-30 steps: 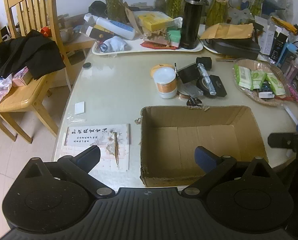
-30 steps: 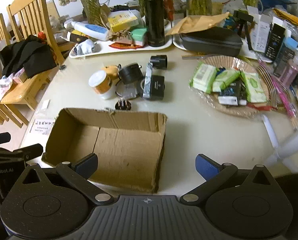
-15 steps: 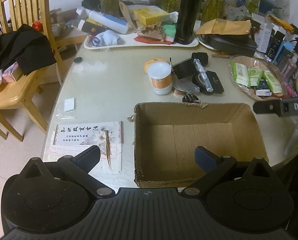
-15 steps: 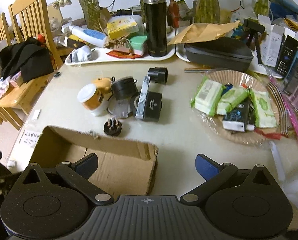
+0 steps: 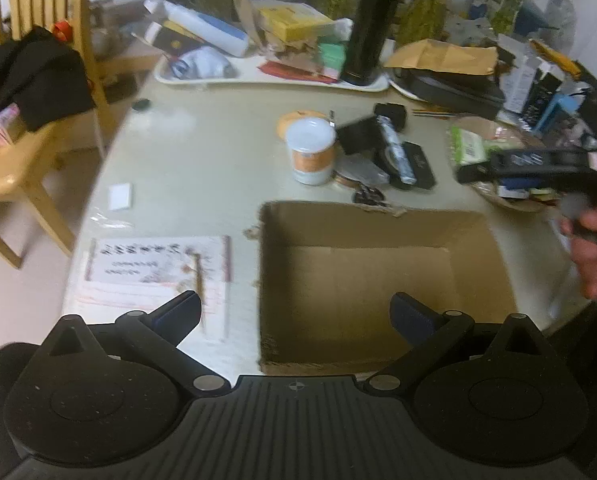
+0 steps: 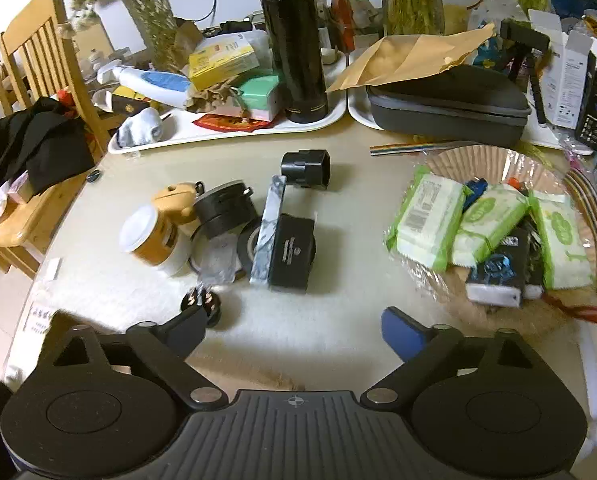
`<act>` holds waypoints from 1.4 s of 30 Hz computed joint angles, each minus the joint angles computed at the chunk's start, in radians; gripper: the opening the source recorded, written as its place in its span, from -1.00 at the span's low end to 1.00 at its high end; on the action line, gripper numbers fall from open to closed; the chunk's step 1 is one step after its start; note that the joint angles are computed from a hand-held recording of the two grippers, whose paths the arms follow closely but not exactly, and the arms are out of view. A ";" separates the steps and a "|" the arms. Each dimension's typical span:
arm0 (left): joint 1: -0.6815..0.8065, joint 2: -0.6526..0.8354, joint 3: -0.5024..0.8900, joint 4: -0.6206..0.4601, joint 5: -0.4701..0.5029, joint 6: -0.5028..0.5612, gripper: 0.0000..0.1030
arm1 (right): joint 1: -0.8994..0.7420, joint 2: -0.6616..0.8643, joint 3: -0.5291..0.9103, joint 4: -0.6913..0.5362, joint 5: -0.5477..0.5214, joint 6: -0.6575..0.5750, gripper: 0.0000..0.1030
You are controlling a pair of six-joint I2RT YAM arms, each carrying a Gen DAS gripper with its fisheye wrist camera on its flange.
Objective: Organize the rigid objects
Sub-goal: 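Lower the right tool onto the black rectangular block and close it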
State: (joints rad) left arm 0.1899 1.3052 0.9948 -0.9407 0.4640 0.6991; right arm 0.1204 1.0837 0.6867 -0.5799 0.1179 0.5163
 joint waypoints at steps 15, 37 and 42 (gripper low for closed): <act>0.055 0.024 -0.014 -0.070 0.042 0.064 0.99 | -0.135 0.340 0.060 0.268 -0.127 -0.067 0.08; 0.058 -0.005 -0.025 -0.057 0.066 0.076 0.99 | -0.084 0.310 0.101 0.163 -0.047 -0.063 -0.35; 0.061 -0.015 -0.019 -0.042 0.070 0.050 0.99 | -0.050 0.236 0.088 0.084 -0.002 -0.038 -0.35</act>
State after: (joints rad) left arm 0.2511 1.2905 0.9759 -0.9823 0.5336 0.7486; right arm 0.0701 1.3197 0.7748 -0.4963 0.1157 0.4786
